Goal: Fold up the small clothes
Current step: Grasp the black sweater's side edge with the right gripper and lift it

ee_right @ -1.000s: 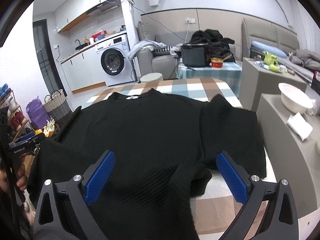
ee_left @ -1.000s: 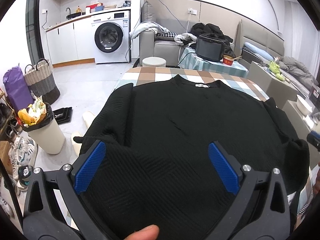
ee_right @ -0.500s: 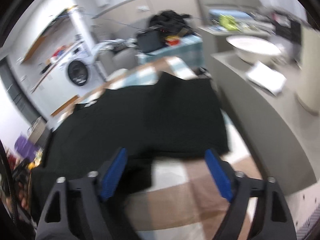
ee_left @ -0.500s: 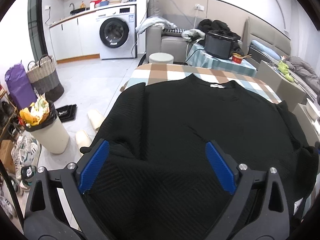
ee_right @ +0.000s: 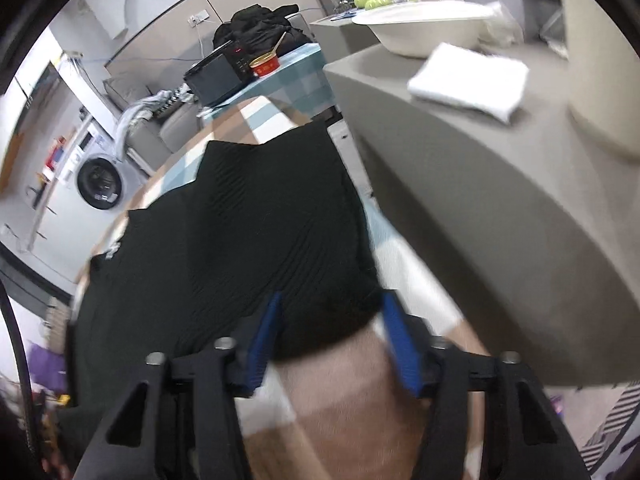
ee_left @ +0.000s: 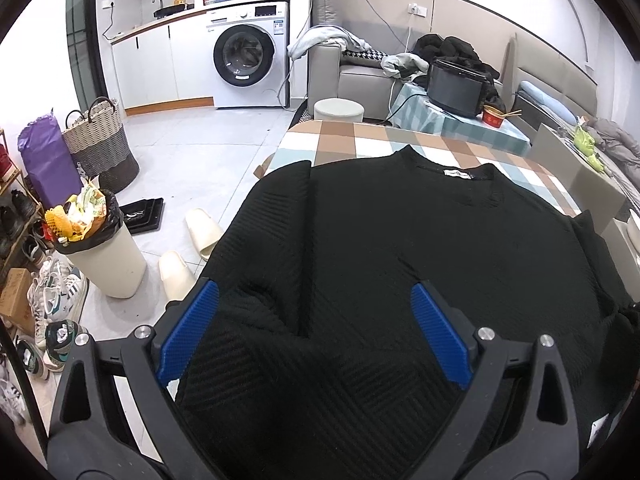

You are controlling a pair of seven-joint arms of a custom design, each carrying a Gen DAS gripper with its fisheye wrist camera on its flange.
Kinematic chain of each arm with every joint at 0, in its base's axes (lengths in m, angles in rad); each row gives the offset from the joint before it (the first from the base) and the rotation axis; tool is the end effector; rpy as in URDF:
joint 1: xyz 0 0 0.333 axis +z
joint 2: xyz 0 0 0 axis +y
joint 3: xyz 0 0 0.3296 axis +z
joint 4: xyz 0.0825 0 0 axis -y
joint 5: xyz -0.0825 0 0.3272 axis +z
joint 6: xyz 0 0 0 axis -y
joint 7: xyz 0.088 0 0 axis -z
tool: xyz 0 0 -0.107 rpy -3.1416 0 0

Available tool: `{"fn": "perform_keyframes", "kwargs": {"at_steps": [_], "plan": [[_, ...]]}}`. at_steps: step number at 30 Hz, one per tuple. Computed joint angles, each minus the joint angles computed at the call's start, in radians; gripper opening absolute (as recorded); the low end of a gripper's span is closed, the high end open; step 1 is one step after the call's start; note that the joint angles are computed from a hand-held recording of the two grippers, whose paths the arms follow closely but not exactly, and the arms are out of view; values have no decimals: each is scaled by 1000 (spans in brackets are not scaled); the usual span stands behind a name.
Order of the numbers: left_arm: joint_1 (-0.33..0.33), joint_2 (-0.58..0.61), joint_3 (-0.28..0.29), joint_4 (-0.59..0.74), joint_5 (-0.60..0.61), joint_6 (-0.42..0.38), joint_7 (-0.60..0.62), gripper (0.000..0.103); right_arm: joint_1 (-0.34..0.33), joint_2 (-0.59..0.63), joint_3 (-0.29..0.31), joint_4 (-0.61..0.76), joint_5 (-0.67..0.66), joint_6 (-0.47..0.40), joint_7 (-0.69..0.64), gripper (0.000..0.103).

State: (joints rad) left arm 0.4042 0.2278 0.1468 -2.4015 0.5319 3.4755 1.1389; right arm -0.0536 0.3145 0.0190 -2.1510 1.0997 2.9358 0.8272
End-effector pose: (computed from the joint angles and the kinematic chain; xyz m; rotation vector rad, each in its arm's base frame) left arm 0.4685 0.2135 0.3769 -2.0051 1.3487 -0.6121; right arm 0.5467 -0.0768 0.3395 -1.4844 2.0769 -0.2544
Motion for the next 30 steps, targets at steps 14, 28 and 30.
{"fn": "perform_keyframes", "kwargs": {"at_steps": [14, 28, 30], "plan": [[-51, -13, 44, -17, -111, 28, 76, 97, -65, -48, 105, 179, 347, -321, -555, 11], [-34, -32, 33, -41, -138, 22, 99, 97, 95, 16, -19, 247, -105, -483, -294, 46], [-24, -19, 26, -26, -129, 17, 88, 97, 113, 60, -46, 267, -216, -427, -169, 46]]}}
